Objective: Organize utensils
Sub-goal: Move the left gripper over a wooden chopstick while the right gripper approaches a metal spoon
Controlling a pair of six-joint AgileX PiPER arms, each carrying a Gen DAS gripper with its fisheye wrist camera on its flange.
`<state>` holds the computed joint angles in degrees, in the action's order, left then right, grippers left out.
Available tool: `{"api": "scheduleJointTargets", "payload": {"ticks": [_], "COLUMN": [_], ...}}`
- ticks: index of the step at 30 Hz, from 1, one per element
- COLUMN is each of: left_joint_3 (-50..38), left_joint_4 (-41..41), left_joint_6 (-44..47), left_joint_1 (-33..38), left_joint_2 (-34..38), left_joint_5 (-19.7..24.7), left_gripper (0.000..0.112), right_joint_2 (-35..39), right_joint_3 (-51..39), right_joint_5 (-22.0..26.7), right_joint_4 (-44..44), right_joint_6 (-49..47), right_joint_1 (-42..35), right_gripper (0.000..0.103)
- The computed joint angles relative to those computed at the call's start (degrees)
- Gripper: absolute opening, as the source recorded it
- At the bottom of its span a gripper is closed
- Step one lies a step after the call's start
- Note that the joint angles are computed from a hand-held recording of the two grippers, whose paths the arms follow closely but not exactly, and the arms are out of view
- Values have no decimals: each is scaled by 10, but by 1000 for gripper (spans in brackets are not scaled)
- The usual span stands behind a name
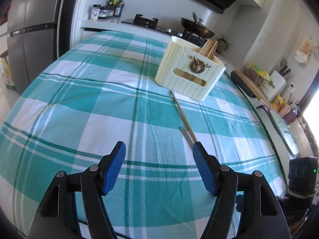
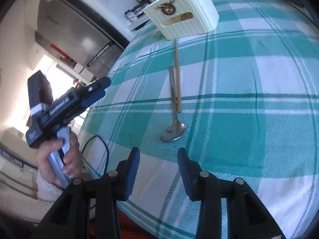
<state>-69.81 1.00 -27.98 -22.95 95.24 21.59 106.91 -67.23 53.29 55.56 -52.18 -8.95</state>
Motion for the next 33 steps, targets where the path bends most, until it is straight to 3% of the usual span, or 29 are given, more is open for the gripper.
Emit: {"api": "scheduleJointTargets", "payload": {"ticks": [6, 11, 16, 19, 23, 24, 25, 26, 29, 33], "left_joint_3": [10, 4, -2, -17, -66, -85, -108, -134, -226, -384], "left_joint_4": [24, 32, 49, 41, 4, 6, 17, 30, 71, 171], "left_joint_6": [-21, -26, -32, -24, 9, 10, 3, -7, -35, -72], "left_joint_1": [-2, -9, -15, -20, -30, -35, -40, -45, -61, -99], "left_joint_2": [-3, 8, 11, 26, 66, 80, 96, 113, 177, 284], "left_joint_5": [-5, 2, 13, 22, 41, 48, 58, 68, 103, 216], "left_gripper": [71, 71, 71, 71, 71, 71, 71, 72, 75, 75], "right_joint_2": [50, 43, 24, 39, 111, 125, 127, 126, 90, 38], "right_joint_3": [-41, -44, -48, -90, -216, -239, -244, -248, -215, -115], "right_joint_5": [-4, -75, -132, -171, -218, -244, -260, -273, -287, -312], "right_joint_4": [0, -52, -123, -207, -383, -429, -453, -462, -451, -373], "right_joint_6": [101, 151, 180, 226, 293, 308, 314, 316, 323, 239], "right_joint_1": [3, 41, 16, -13, -8, -2, 1, 1, 3, 46], "right_gripper": [38, 8, 3, 4, 8, 11, 27, 41, 41, 41]}}
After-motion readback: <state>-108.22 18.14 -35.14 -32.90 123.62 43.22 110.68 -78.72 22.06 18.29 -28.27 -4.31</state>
